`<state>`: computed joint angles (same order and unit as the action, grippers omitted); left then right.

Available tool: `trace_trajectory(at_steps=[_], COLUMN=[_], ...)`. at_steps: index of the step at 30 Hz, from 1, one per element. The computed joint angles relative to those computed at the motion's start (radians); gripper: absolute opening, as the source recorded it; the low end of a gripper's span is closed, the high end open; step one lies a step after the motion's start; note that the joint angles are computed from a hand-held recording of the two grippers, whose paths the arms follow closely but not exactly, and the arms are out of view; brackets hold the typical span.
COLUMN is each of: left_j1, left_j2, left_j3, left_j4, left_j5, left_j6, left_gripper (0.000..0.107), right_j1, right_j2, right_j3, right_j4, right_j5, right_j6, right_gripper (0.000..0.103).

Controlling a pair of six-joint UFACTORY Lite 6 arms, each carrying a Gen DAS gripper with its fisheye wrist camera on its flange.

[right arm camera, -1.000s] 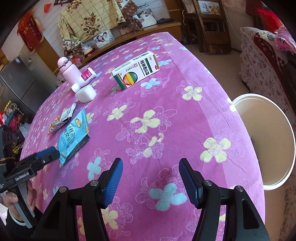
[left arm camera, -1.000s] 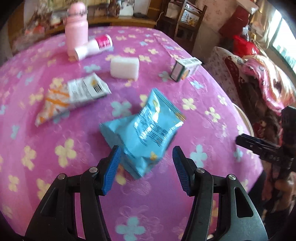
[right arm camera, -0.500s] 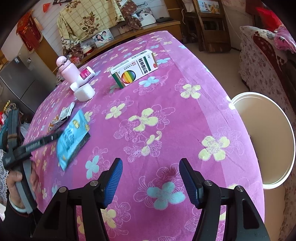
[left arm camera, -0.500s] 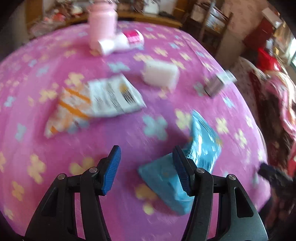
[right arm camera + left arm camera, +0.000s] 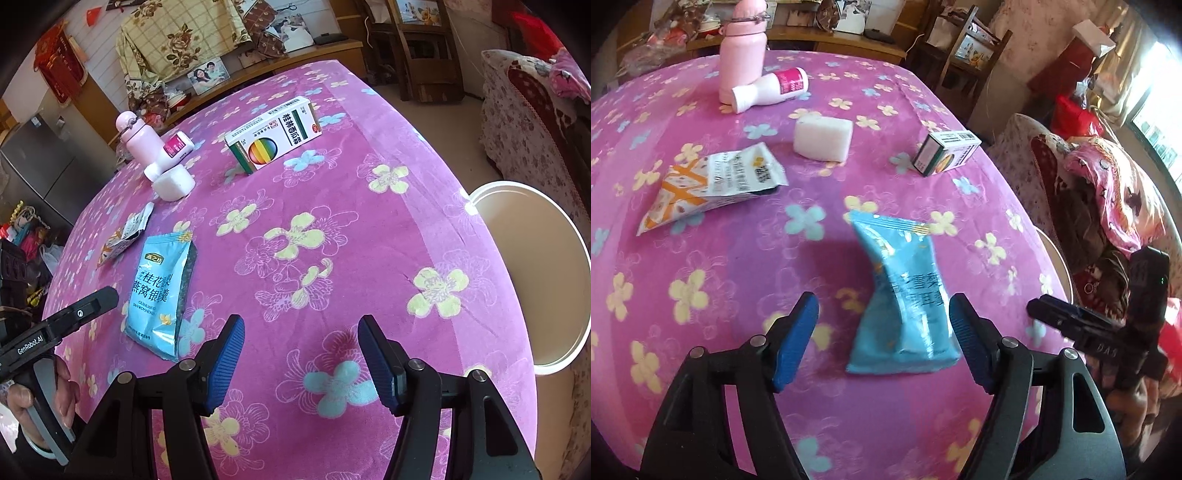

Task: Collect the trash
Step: 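Lower the open left tool around the blue snack packet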

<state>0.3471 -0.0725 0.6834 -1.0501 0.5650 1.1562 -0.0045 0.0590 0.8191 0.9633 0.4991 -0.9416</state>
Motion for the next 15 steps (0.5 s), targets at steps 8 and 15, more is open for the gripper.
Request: trace_trajectory(at_steps=[8,15], left_j1=[-0.244,-0.325], left_j2=[0.108,0.125], left_j3=[0.034,0.014], left_j4=[0.01,0.019], left_j5=[-0.223,-0.332], left_j6=[-0.146,-0.146], left_gripper=[0.072,0.071], right_j1=[0.009,0.031], right_j2=[0.03,0.097], right_j3=[0.023,0.094], right_j4=[-0.022,-0.053], right_j5=[-0.013,-0.028], right_j6=[0.015,0.046], right_gripper=[0.062,0.062])
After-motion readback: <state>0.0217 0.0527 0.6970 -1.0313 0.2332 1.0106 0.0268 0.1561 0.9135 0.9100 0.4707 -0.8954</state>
